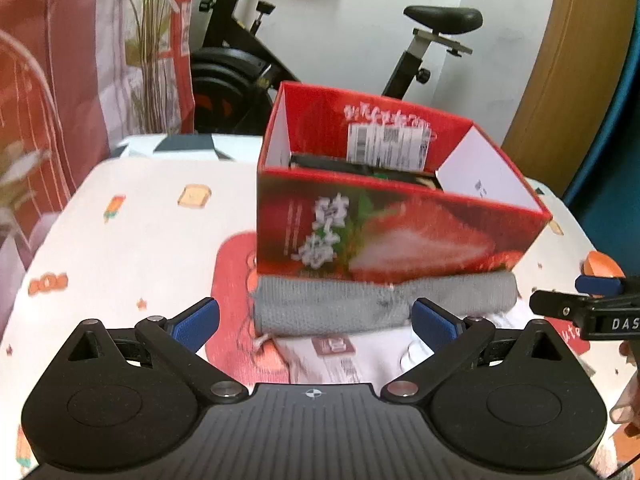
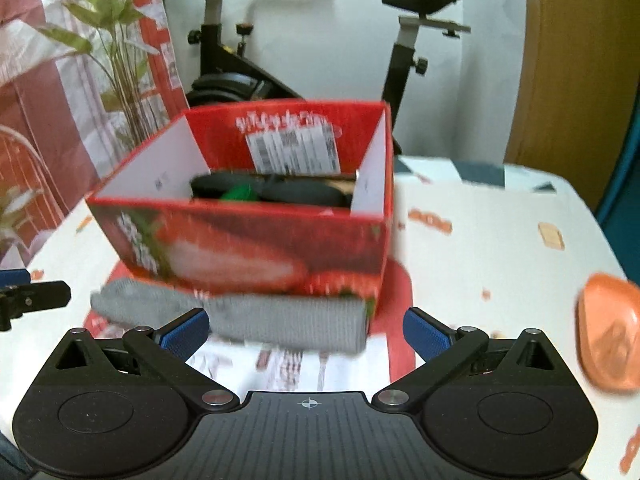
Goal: Organize soft objects
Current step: 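Move both grippers back down to the white surgical-mask bag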
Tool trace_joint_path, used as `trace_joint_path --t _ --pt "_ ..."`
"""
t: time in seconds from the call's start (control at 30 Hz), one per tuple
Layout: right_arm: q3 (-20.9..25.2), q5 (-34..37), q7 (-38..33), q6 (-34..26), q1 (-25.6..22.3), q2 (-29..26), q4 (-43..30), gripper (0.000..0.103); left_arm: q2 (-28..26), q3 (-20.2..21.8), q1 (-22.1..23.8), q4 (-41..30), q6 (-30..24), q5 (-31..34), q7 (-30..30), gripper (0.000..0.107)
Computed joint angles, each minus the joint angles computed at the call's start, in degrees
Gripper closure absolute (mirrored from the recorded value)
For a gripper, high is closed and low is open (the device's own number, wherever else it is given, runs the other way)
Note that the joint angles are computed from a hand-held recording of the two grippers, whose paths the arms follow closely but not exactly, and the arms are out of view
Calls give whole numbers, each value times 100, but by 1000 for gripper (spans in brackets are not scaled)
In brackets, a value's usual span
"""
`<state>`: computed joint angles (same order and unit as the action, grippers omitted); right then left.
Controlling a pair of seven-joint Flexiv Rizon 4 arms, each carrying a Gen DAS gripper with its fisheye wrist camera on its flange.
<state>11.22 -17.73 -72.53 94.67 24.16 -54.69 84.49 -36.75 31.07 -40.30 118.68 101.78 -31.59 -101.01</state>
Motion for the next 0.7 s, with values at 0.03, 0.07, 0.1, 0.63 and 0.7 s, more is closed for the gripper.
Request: trace_joint_path --t 0.03,0.07,0.1,0.63,0.7 --pt "6 19 9 8 -7 -17 38 0 -27 5 -36 22 5 -28 -44 4" --pt "19 38 21 17 -15 -28 74 0 -37 -6 -49 60 17 -51 -88 4" --pt "32 64 41 33 -23 -38 118 0 -30 -60 -19 105 35 -69 -134 4" --pt "444 55 63 203 -317 -253 558 0 -95 -457 36 461 298 -539 -360 16" --pt "608 49 81 148 -435 -310 516 0 -5 -860 413 529 522 -415 -377 26"
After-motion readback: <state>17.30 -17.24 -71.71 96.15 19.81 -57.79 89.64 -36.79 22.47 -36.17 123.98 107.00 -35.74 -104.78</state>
